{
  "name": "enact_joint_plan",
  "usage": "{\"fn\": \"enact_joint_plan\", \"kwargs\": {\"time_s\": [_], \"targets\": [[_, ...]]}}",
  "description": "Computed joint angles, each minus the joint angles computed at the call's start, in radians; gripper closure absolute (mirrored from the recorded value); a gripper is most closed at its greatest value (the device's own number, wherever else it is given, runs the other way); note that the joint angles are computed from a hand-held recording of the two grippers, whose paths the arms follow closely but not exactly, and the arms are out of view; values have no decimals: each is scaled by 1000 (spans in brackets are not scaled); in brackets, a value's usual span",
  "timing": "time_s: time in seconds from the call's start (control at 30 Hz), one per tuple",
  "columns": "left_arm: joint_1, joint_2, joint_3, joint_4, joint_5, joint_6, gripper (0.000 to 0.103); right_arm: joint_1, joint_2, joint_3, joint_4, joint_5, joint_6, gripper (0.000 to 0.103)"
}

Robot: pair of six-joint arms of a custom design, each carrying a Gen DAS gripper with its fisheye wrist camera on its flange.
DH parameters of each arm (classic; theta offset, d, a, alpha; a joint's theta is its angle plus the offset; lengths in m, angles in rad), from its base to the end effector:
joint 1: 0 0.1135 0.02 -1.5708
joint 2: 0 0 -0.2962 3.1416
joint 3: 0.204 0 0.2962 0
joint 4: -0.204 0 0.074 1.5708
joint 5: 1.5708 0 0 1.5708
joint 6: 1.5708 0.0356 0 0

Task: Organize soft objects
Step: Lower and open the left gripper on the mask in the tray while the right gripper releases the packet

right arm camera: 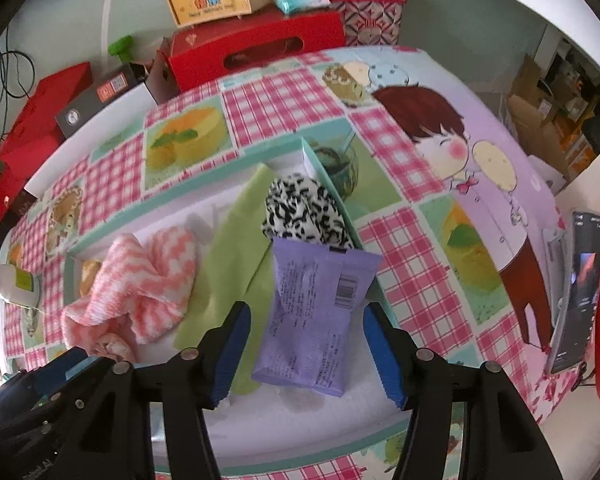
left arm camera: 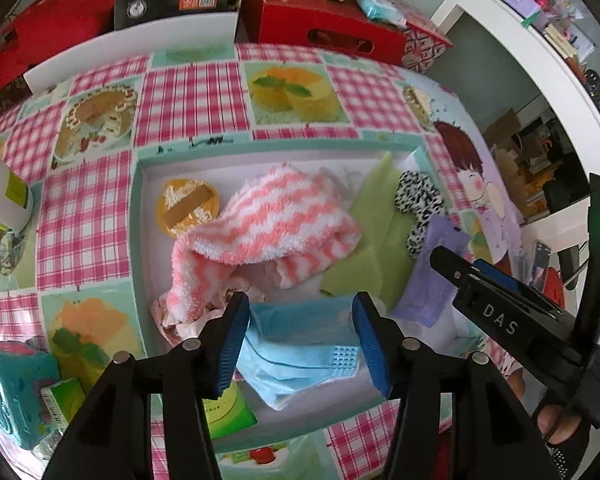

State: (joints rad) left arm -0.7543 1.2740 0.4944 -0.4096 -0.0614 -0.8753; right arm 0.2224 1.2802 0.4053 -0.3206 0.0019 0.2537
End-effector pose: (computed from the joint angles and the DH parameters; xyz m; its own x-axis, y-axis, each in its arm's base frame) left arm 0.1637 -0.1509 0.1339 -0.9453 -0.1632 -0.2823 -0.0919 0.9640 -0.2494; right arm 0.2022 0.0457 0.1112 -0.9336 0.0462 -0.3553 0.0149 0.9958 0.0903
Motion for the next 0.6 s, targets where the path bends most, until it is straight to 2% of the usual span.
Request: {"fn": "enact_joint_plan", "kwargs": {"time_s": [0.1,0.2,0.5,0.57,0.6], "targets": [[-6,-54,2,-33,-18,-6,48,3,-35,0,-13,4,1,40],[-12,-93,-3,-49,-39,-16,32,11,-64,1,-25,10,5,40],[52,-153,-26,-87,-75,-12,32,21,-84,0,-35,11,-5,40],[75,-158,-35,-99,-80,-15,30,32,-71,2,-31,16,-3,35],[89,-158,-38,-99,-81,-14,27,41,-62,5,-28,21,-1,29]]}}
